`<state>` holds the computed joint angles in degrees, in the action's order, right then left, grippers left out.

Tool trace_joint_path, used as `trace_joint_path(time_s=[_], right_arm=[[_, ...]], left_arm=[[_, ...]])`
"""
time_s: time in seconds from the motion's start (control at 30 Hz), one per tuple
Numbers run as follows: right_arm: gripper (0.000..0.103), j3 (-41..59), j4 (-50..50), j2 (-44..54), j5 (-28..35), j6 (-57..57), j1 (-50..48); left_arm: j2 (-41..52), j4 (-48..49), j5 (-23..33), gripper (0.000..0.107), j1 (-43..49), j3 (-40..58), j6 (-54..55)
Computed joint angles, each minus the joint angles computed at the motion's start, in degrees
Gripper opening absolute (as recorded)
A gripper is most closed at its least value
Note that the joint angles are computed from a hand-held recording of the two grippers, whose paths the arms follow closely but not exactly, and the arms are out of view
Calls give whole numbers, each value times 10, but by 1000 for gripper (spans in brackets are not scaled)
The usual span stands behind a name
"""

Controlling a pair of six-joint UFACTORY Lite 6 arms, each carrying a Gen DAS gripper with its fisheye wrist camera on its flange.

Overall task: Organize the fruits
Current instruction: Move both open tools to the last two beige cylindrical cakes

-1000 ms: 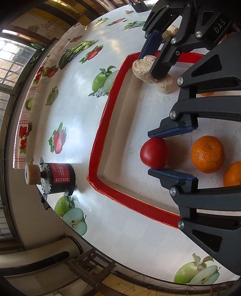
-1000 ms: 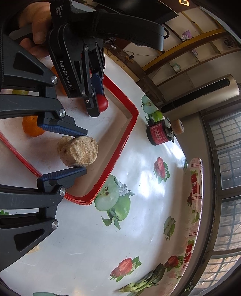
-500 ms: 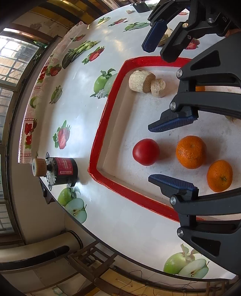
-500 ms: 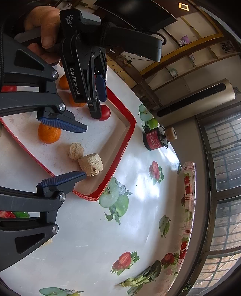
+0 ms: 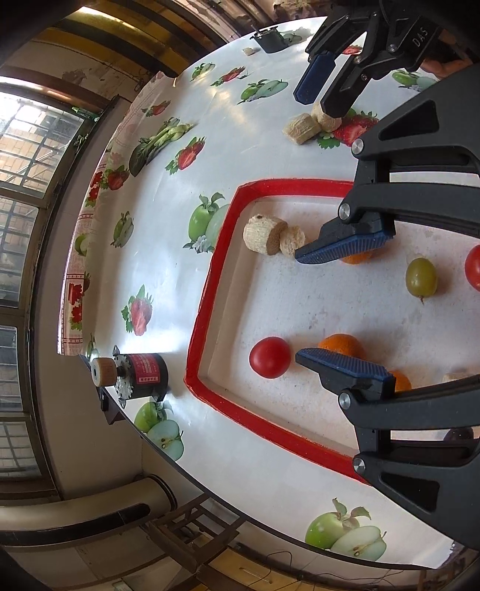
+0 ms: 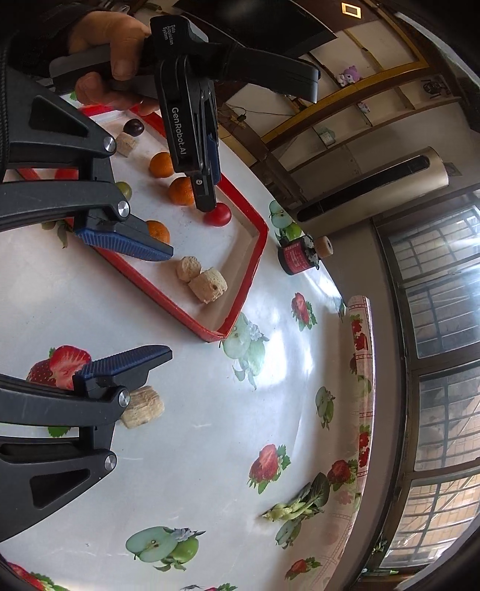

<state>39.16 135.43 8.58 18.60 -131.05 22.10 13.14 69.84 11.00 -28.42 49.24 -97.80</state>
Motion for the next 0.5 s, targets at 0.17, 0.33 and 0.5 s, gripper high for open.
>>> trace_joint_path(time_s=[0.17, 0.33, 0.5], right_arm=[[49, -48, -31, -28, 19, 15, -50], [49, -85, -67, -65, 28, 32, -92], [49, -108, -92, -86, 34, 42, -121]], left_arm=[[0, -11, 5, 46, -33, 6, -4], [1, -34, 15, 46, -69, 20, 7], [2, -37, 31, 56, -104, 35, 0]])
